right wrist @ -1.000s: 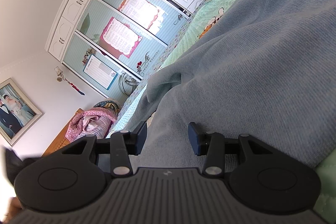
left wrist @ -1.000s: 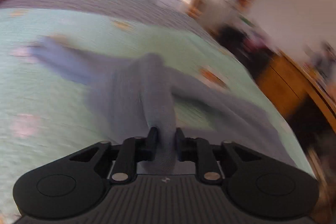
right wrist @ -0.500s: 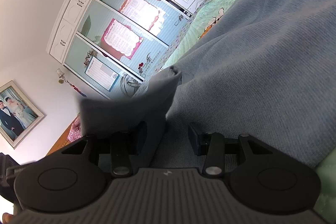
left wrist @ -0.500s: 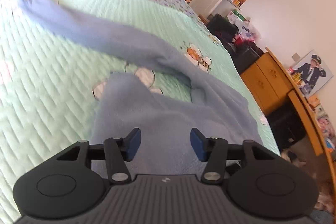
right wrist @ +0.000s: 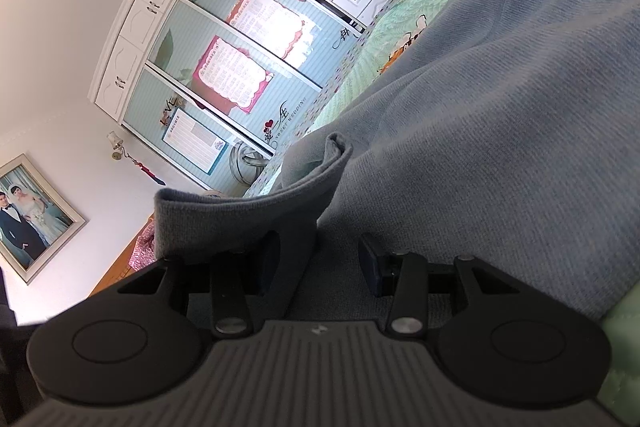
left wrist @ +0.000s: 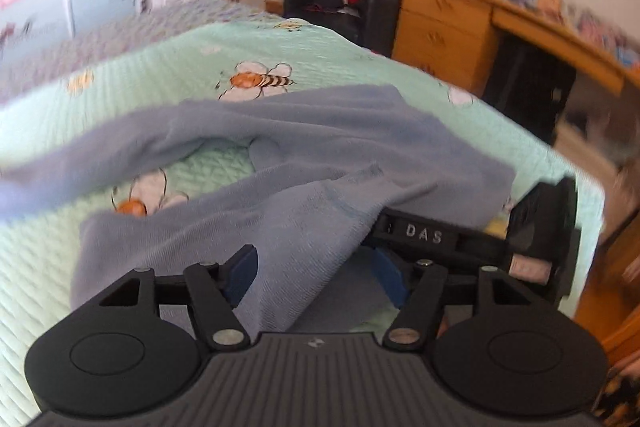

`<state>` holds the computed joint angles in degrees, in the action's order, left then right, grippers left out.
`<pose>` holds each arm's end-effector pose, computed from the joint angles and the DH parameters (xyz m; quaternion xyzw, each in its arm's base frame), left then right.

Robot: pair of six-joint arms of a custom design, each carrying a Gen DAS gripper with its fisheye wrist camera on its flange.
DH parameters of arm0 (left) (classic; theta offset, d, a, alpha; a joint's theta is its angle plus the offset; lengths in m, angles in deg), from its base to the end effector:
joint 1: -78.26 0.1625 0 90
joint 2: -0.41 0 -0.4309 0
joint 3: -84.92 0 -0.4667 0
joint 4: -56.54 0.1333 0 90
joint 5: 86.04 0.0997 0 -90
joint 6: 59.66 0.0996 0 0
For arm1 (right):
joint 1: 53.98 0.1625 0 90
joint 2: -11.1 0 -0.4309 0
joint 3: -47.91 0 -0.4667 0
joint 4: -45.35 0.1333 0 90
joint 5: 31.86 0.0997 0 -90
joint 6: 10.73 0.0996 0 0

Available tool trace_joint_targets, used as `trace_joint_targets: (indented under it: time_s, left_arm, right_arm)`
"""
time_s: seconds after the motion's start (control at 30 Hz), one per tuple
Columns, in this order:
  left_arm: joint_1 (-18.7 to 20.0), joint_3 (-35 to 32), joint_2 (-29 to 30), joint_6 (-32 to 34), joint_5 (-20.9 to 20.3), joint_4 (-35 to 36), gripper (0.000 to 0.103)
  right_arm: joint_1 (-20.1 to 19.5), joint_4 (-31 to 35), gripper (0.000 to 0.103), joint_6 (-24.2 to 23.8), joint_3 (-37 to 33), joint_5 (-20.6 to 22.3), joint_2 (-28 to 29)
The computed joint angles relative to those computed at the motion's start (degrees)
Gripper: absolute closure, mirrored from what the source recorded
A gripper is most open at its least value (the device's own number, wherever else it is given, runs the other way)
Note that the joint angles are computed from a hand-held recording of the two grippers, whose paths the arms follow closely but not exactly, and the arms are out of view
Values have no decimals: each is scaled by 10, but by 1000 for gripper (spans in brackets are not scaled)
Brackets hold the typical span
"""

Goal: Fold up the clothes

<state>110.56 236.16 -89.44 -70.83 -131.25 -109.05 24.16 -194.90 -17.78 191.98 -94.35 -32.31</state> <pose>-0.1775 -0.3529 0.1396 0.3191 0.8615 -0.3080 0.2472 0.1018 -0.3878 0.0186 -0.0626 0.8852 -0.4373 0.1460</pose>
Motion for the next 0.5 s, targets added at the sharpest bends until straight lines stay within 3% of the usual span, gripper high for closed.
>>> trace_joint_targets:
  time_s: [0.23,0.3,0.33,0.4,0.43,0.5]
  left_arm:
    - [3,-28,74,50,69,33,34]
    - [-1,-33,112,89,101,-4,34]
    - [-1,-35,138,113,120,-43,38]
    - [3,-43,177,138,151,-110,65]
    - [6,-45,176,126,153,-118,85]
    - [11,-41,149,79,166,-128,88]
  right_arm:
    - [-10,1,58,-1,0,14,0]
    - [-13,1,58,-2,0,20,1]
    - [-15,1,58,-2,0,22,1]
    - [-18,1,58,-2,0,27,1]
    - [-19,0,58,-2,0,29,2]
    - [-22,-1,58,-1,1,34,4]
